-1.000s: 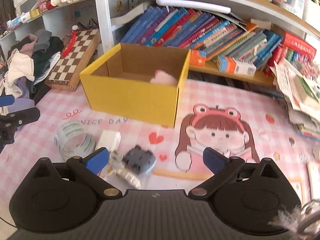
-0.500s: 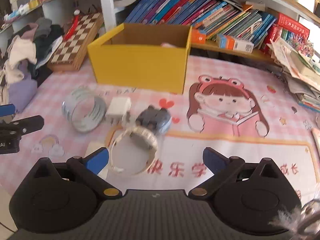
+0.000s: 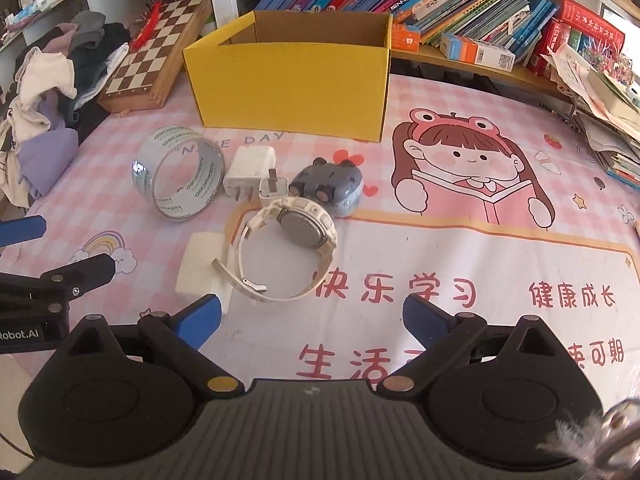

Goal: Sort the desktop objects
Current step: 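Withdraw both tools from the box back toward the remaining objects, then close the right gripper on the white watch while the left gripper grasps the white block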

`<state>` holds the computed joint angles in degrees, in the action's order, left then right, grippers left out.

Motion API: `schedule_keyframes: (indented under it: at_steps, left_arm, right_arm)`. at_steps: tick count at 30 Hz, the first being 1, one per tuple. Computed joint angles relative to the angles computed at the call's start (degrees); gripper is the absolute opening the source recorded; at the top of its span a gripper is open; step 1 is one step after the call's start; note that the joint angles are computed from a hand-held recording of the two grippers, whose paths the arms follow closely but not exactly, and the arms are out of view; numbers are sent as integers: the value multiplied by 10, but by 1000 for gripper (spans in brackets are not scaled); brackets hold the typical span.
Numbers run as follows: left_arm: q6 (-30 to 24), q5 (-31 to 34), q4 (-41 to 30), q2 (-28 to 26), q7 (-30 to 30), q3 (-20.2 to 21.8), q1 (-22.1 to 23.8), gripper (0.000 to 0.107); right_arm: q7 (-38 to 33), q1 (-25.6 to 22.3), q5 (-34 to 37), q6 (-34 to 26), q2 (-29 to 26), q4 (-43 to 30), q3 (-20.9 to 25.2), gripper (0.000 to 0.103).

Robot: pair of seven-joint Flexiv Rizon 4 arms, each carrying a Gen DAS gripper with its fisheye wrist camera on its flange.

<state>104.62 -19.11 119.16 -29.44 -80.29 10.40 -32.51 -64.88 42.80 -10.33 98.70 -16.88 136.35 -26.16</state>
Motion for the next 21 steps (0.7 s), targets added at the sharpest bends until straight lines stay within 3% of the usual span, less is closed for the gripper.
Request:
schedule_keyframes:
  at_steps: [9, 21]
  left_arm:
    - [-22, 3, -8, -6, -21, 10, -14, 100]
    - [-66, 40, -41, -20, -61, 27, -25, 100]
  right_arm:
    - [-7, -53, -26, -14, -11, -20, 53, 98]
    - [-28, -201, -48, -30, -37, -74, 187, 96]
